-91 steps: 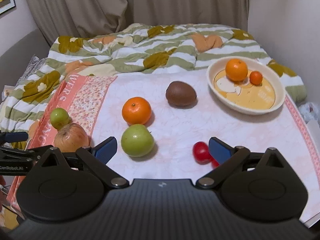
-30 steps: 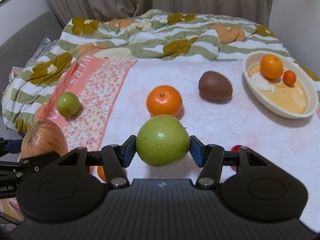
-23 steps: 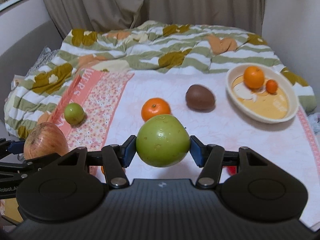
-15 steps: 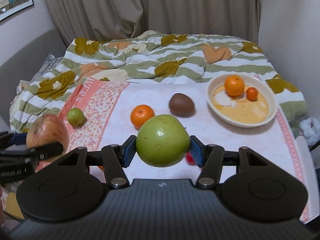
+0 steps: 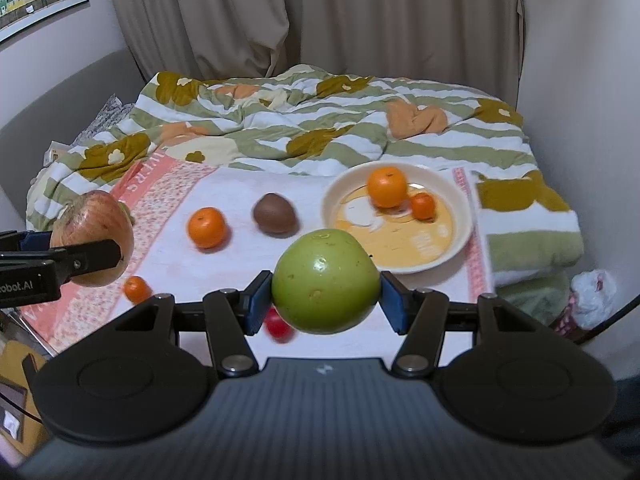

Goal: Organize fruits
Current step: 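Carry the yellowish apple and green apple in both tools toward the bowl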

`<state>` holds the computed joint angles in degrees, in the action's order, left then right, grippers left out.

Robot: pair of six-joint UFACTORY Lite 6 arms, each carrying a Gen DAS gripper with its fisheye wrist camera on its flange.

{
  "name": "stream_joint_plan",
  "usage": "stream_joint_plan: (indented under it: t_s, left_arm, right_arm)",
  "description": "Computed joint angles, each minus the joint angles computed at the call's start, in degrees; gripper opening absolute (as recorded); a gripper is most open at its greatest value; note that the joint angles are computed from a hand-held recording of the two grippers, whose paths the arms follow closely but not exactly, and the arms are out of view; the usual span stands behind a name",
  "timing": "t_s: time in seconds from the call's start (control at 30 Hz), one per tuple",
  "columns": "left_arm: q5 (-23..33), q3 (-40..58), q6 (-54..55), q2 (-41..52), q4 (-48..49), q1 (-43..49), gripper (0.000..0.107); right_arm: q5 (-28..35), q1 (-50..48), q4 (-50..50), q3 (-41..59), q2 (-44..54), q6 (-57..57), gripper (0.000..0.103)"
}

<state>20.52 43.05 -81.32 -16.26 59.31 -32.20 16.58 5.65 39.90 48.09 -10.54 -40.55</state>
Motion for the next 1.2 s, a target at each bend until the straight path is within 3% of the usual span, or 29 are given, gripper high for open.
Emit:
stream_joint_plan:
  t_s: [0.17,0.43,0.57,0.77,0.97,1.2]
  left_arm:
    - [2.7,7.7,-8.1,9.2,4.7,-5.8,0.077]
    - [0.0,24.6,-5.1,27.3,5.2,-6.0,0.077]
    - [-2.5,35.3,2.9,37.6,0.5,-4.4,0.077]
    - [-2.5,53.2,24.5,53.0,-16.1,-1.9,0.077]
    - [2.5,73.8,47.9,70.0,-33.7,0.2,0.077]
    - [10.5,97.5,62.9,86.7,-43.4,1.6,0.077]
  right_arm:
    - [4.4,-9.5,12.7,4.5,5.3,-19.4,0.072]
    - [6.4,-16.6,17.6,14.1,16.3,-27.3,0.072]
    - [6.1,-18.1,16.9,19.7,21.7,-26.1,0.072]
    - [5.9,-18.2,11.9,28.8,30.8,-19.1,0.072]
    - [6.1,-16.7,4.7,38.3,40.0,-10.4,0.072]
    - [6.5,-15.4,-2.0,46.2,47.4,-1.3,0.072]
